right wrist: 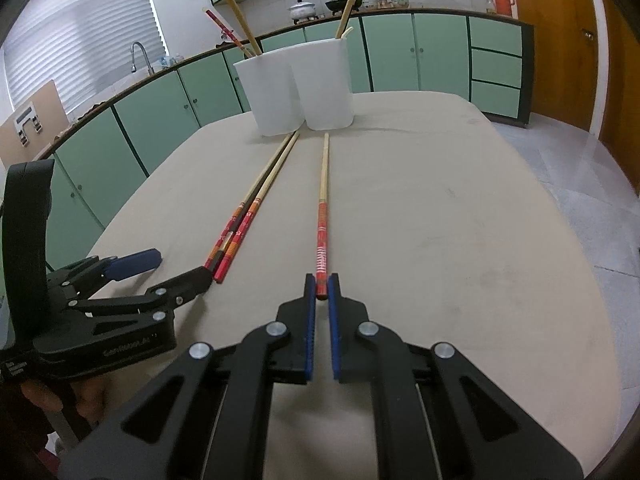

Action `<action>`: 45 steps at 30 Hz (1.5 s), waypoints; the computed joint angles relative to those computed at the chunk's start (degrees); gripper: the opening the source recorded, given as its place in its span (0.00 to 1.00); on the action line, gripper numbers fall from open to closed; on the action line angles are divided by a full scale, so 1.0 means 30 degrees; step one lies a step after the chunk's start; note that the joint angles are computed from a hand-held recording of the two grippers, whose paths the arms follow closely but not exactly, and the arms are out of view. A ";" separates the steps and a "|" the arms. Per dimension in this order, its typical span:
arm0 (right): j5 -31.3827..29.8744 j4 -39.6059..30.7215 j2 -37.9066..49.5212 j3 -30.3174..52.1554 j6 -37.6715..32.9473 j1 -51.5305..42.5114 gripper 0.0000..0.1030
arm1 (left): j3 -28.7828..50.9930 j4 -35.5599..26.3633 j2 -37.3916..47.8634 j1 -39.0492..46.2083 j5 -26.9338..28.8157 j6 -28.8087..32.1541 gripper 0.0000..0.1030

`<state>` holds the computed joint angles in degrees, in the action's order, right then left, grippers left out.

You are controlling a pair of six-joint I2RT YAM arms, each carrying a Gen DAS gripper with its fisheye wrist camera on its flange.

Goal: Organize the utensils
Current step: 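Close the left gripper on another red chopstick while the right gripper holds its chopstick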

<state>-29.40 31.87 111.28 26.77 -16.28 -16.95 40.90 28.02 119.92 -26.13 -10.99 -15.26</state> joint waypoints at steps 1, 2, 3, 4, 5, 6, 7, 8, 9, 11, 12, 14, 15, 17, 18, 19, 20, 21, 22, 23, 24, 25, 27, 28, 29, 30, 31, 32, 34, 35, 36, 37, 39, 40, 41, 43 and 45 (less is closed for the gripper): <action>-0.0032 -0.0048 0.0081 0.0071 0.0003 -0.0042 0.05 | -0.0019 -0.0038 -0.0029 0.0040 -0.0034 -0.0024 0.64; -0.0058 -0.0112 0.0151 0.0147 -0.0002 -0.0080 0.05 | -0.0070 -0.0087 -0.0101 0.0122 -0.0028 -0.0032 0.61; -0.0085 -0.0235 0.0125 0.0213 -0.0014 -0.0118 0.05 | -0.0114 -0.0252 -0.0226 0.0232 -0.0046 -0.0008 0.60; -0.0117 -0.0271 0.0135 0.0245 -0.0003 -0.0146 0.05 | -0.0191 -0.0381 -0.0353 0.0338 -0.0102 0.0020 0.60; -0.0138 -0.0288 0.0136 0.0262 0.0004 -0.0144 0.05 | -0.0377 -0.0379 -0.0502 0.0523 -0.0015 0.0045 0.60; -0.0167 -0.0290 0.0125 0.0251 -0.0017 -0.0160 0.05 | -0.0456 -0.0341 -0.0552 0.0715 0.0075 0.0103 0.60; -0.0193 -0.0278 0.0126 0.0246 -0.0027 -0.0138 0.05 | -0.0556 -0.0317 -0.0631 0.0789 0.0029 0.0070 0.60; -0.0195 -0.0251 0.0167 0.0255 -0.0021 -0.0110 0.05 | -0.0692 -0.0203 -0.0695 0.0891 0.0085 0.0024 0.60; -0.0179 -0.0261 0.0225 0.0283 -0.0003 -0.0070 0.05 | -0.0681 -0.0160 -0.0679 0.0928 0.0139 -0.0033 0.60; -0.0154 -0.0312 0.0296 0.0324 0.0010 -0.0026 0.05 | -0.0587 -0.0115 -0.0579 0.0883 0.0112 -0.0184 0.60; -0.0109 -0.0315 0.0289 0.0313 0.0004 0.0004 0.05 | -0.0516 -0.0104 -0.0509 0.0791 0.0098 -0.0211 0.60; -0.0051 -0.0408 0.0319 0.0378 -0.0007 0.0005 0.05 | -0.0336 -0.0088 -0.0333 0.0479 -0.0028 -0.0249 0.60; -0.0046 -0.0436 0.0359 0.0435 -0.0012 -0.0020 0.05 | -0.0271 -0.0085 -0.0273 0.0336 -0.0168 -0.0286 0.59; 0.0176 -0.0515 0.0665 0.0701 0.0092 0.0086 0.06 | -0.0219 0.0051 -0.0126 0.0032 -0.0597 -0.0445 0.57; 0.0187 -0.0768 0.0913 0.0952 0.0087 0.0124 0.07 | -0.0280 0.0124 -0.0159 -0.0029 -0.0648 -0.0500 0.53; 0.0155 -0.0666 0.1042 0.0981 0.0139 0.0107 0.07 | -0.0298 0.0186 -0.0156 -0.0072 -0.0724 -0.0536 0.51; 0.0149 -0.0468 0.1088 0.0924 0.0183 0.0123 0.07 | -0.0343 0.0276 -0.0145 -0.0090 -0.0803 -0.0561 0.48; 0.0214 -0.0417 0.1078 0.0899 0.0146 0.0181 0.08 | -0.0295 0.0272 -0.0113 -0.0042 -0.0791 -0.0599 0.46; 0.0286 -0.0303 0.1098 0.0856 0.0093 0.0251 0.08 | -0.0311 0.0288 -0.0130 0.0001 -0.0790 -0.0676 0.44; 0.0359 -0.0187 0.1131 0.0816 0.0087 0.0306 0.08 | -0.0317 0.0290 -0.0135 0.0037 -0.0846 -0.0801 0.41; 0.0466 -0.0101 0.1152 0.0786 0.0039 0.0380 0.07 | -0.0308 0.0255 -0.0154 0.0050 -0.0898 -0.0837 0.36; 0.0618 -0.0058 0.1144 0.0764 -0.0026 0.0442 0.06 | -0.0295 0.0236 -0.0166 0.0048 -0.0977 -0.0866 0.33; 0.0777 -0.0032 0.1124 0.0753 -0.0077 0.0497 0.05 | -0.0215 0.0123 -0.0177 0.0033 -0.1106 -0.0905 0.21; 0.0755 -0.0163 0.1085 0.0799 -0.0097 0.0481 0.05 | -0.0177 0.0057 -0.0206 0.0036 -0.1102 -0.0908 0.17; 0.0647 -0.0339 0.1035 0.0852 -0.0138 0.0397 0.05 | -0.0121 -0.0061 -0.0264 0.0080 -0.0948 -0.0889 0.06; 0.0535 -0.0523 0.0987 0.0912 -0.0175 0.0325 0.05 | -0.0098 -0.0182 -0.0333 0.0139 -0.0749 -0.0877 0.06; 0.0432 -0.0737 0.0866 0.0949 -0.0251 0.0246 0.05 | -0.0105 -0.0318 -0.0478 0.0202 -0.0528 -0.0904 0.06; 0.0418 -0.0853 0.0664 0.0911 -0.0343 0.0193 0.05 | -0.0187 -0.0365 -0.0687 0.0285 -0.0272 -0.0898 0.06; 0.0292 -0.0933 0.0113 0.0725 -0.0576 0.0079 0.05 | -0.0577 -0.0216 -0.1291 0.0310 -0.0253 -0.0798 0.06; 0.0129 -0.1043 -0.0275 0.0625 -0.0699 -0.0016 0.05 | -0.0778 -0.0125 -0.1609 0.0277 -0.0335 -0.0733 0.05; -0.0015 -0.1186 -0.0593 0.0568 -0.0790 -0.0085 0.05 | -0.1106 -0.0073 -0.2252 0.0270 -0.0450 -0.0589 0.05; -0.0225 -0.1424 -0.1135 0.0482 -0.0947 -0.0189 0.05 | -0.1295 -0.0137 -0.2762 0.0287 -0.0528 -0.0480 0.05; -0.0425 -0.1608 -0.2154 0.0242 -0.1147 -0.0298 0.05 | -0.1792 -0.0337 -0.4163 0.0230 -0.0969 -0.0179 0.05; -0.0672 -0.1861 -0.2943 0.0142 -0.1277 -0.0437 0.05 | -0.2018 -0.0360 -0.4787 0.0242 -0.1109 -0.0006 0.05; -0.0842 -0.2110 -0.3360 0.0169 -0.1284 -0.0500 0.05 | -0.2186 -0.0438 -0.5401 0.0258 -0.1207 0.0147 0.05; -0.1485 -0.3094 -0.4635 0.0425 -0.1284 -0.0809 0.05 | -0.2449 -0.0814 -0.6940 0.0357 -0.1402 0.0445 0.05; -0.1908 -0.3830 -0.5549 0.0704 -0.1267 -0.0998 0.05 | -0.2441 -0.1327 -0.8250 0.0512 -0.1407 0.0702 0.05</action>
